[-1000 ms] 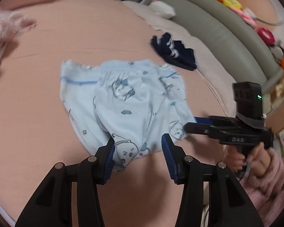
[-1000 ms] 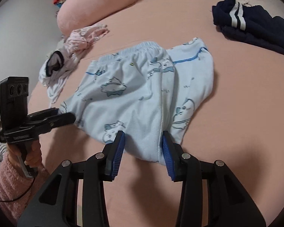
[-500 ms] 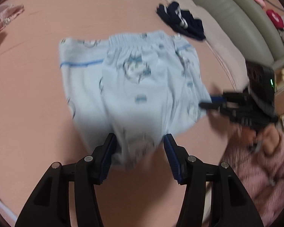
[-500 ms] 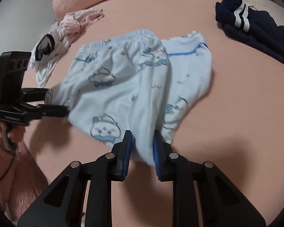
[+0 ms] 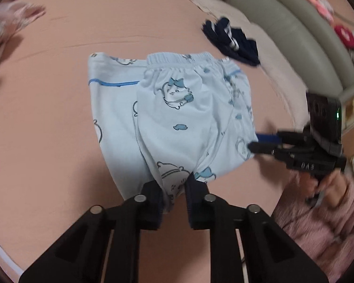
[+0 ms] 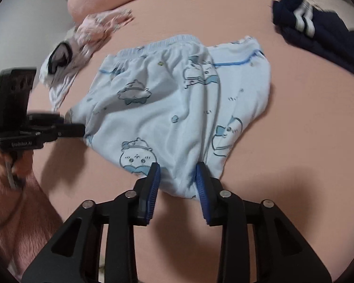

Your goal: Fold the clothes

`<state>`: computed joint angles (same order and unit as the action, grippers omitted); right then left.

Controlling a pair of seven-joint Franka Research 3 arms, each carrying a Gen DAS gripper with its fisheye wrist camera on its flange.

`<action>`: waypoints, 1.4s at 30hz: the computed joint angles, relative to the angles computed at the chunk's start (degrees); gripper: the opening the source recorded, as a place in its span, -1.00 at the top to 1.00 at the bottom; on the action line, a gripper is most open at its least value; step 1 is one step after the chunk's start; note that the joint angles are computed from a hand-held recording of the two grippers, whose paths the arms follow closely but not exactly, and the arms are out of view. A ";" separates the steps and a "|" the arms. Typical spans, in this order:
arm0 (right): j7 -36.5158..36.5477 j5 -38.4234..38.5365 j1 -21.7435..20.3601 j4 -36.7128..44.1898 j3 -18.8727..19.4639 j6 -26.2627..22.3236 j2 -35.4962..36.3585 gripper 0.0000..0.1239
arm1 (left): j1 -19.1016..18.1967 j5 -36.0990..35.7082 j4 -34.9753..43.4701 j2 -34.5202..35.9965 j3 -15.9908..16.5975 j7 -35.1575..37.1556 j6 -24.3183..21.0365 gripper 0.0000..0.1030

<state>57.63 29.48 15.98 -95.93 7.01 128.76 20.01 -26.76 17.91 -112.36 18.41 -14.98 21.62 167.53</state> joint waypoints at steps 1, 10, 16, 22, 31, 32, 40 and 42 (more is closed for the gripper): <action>-0.02 0.72 -0.26 -0.35 0.04 0.11 -0.18 0.83 | -0.86 0.60 -1.18 -0.49 1.06 -2.32 2.07 0.84; -7.34 0.95 -0.69 -4.35 0.10 -1.36 -6.26 0.90 | -3.06 2.64 -3.41 -2.96 2.45 -9.37 8.83 0.85; -6.14 -0.86 -0.19 -7.47 -1.33 -2.10 -9.67 0.90 | -3.42 0.83 -4.61 -3.97 -0.06 -10.56 7.27 0.85; -7.12 -0.10 0.03 -13.64 -1.64 0.96 -14.86 0.88 | -9.25 6.15 -6.76 -4.95 4.43 -22.86 5.65 0.71; -6.22 2.11 2.40 -17.83 -1.13 9.76 -17.71 0.65 | -12.54 21.13 8.18 -0.56 5.94 -27.25 -14.76 0.34; -6.67 2.83 2.66 -17.40 -0.86 8.96 -16.83 0.65 | -12.10 21.37 10.58 0.78 5.05 -25.61 -16.99 0.34; -1.74 -6.53 4.58 -18.47 -0.57 12.22 -13.33 0.75 | -11.42 17.31 15.52 4.74 1.95 -19.50 -31.98 0.55; -0.29 -9.39 4.36 -18.98 -1.15 13.42 -13.57 0.90 | -12.18 17.99 15.42 3.79 2.13 -21.90 -38.69 0.56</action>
<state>57.33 20.09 20.34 -114.91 5.85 142.18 6.44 -38.94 35.91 -96.95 22.20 -12.85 -0.28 128.85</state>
